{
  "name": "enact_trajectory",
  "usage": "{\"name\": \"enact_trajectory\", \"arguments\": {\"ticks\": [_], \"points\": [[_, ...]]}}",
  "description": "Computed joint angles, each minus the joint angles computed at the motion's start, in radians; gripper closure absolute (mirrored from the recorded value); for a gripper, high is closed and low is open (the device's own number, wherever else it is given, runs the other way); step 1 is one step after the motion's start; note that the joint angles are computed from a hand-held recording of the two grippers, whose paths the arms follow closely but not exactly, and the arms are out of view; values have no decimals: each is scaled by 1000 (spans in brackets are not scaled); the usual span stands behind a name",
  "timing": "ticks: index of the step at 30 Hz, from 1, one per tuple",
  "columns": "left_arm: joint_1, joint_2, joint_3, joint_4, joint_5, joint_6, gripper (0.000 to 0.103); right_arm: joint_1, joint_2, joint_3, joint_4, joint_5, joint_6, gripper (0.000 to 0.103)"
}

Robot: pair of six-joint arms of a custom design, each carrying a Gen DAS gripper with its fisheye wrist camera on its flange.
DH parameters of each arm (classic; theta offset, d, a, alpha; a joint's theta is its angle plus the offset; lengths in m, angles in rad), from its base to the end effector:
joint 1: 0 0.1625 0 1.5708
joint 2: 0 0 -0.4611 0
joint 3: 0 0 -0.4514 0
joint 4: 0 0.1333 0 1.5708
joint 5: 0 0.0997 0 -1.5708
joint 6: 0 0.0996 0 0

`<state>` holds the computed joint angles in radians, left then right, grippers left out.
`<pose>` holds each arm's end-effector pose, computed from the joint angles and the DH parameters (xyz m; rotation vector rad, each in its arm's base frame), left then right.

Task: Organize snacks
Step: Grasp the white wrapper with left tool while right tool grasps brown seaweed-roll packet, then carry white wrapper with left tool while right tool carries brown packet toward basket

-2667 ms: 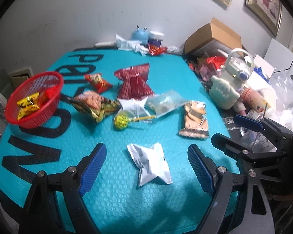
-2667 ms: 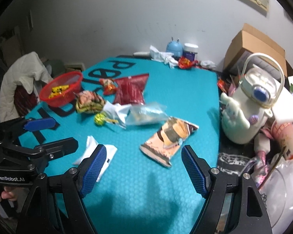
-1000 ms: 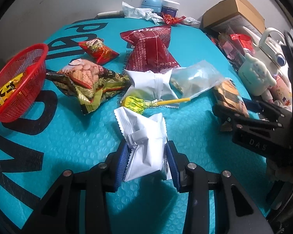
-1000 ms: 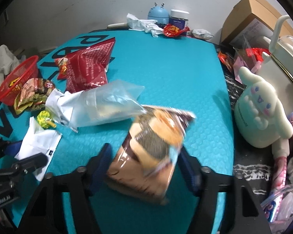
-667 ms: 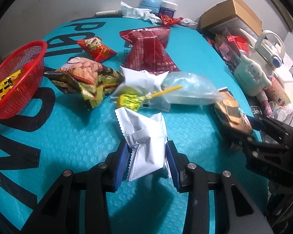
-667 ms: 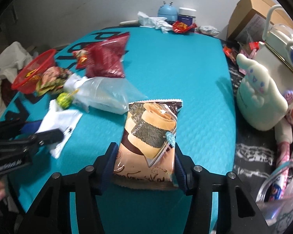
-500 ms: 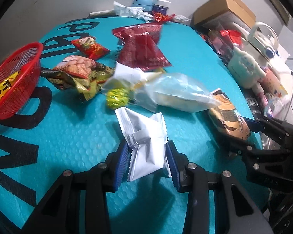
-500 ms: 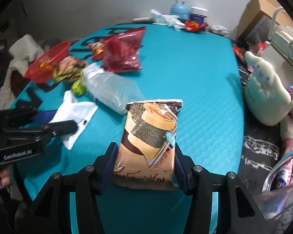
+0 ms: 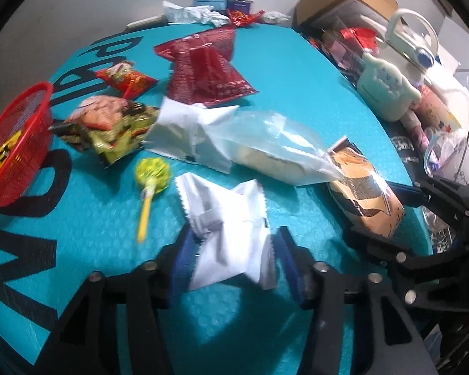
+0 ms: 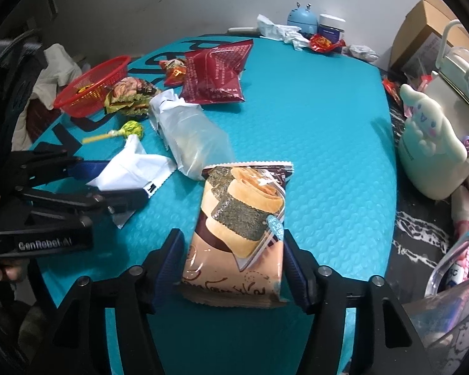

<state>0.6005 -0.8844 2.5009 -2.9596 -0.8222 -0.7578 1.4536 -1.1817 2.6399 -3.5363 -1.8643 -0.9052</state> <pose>-0.1770 -0.3650 -0.0253 0.3670 2.4096 -0.5466 0.0618 -0.3689 0.1057 0.9110 -2.4523 0.4020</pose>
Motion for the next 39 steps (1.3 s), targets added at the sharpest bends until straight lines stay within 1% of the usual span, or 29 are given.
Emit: {"name": "enact_trajectory", "arguments": {"ticks": [1, 3, 4, 7, 9, 11, 12, 13, 15, 16, 17, 18, 22, 27, 30, 33, 39], "points": [[0, 3, -5, 11, -1, 6, 38, -1, 2, 0, -2, 2, 0, 38], [-9, 17, -24, 60, 16, -2, 35, -1, 10, -1, -9, 1, 0, 38], [-16, 27, -31, 77, 33, -6, 35, -2, 11, -2, -8, 1, 2, 38], [-8, 30, -29, 48, 35, 1, 35, -6, 7, -6, 3, 9, 6, 37], [-7, 35, -26, 34, 50, -3, 36, -9, 6, -9, 9, 11, 8, 34], [-11, 40, -21, 17, 74, -7, 46, -11, 3, -10, 24, 19, 3, 27], [-15, 44, -17, 1, 82, -4, 54, -10, 7, -9, 21, 19, -2, 26], [-16, 46, -14, -14, 85, 5, 60, -9, 14, -8, 8, 16, -8, 25], [-17, 50, -15, -19, 90, 9, 65, -4, 39, -4, -43, 3, -28, 27], [-20, 51, -14, -16, 92, 7, 68, 2, 62, -2, -95, -13, -38, 38], [-22, 51, -14, -13, 94, 6, 69, 9, 88, -1, -155, -35, -46, 50], [-25, 50, -13, -10, 97, 4, 70, 5, 91, 1, -173, -34, -48, 50], [-30, 39, 0, -13, 85, -15, 70, -32, 20, 9, -95, 33, 17, 51], [-44, 24, 22, -37, 74, -46, 70, -41, 1, 23, -115, 39, 20, 51], [-64, 16, 34, -40, 81, -63, 71, -52, -21, 39, -113, 62, 21, 51], [-85, 10, 43, -40, 85, -80, 70, -53, -33, 56, -130, 78, 15, 51], [-131, -12, 76, -35, 88, -129, 70, -52, -66, 86, -123, 103, 2, 51]]}}
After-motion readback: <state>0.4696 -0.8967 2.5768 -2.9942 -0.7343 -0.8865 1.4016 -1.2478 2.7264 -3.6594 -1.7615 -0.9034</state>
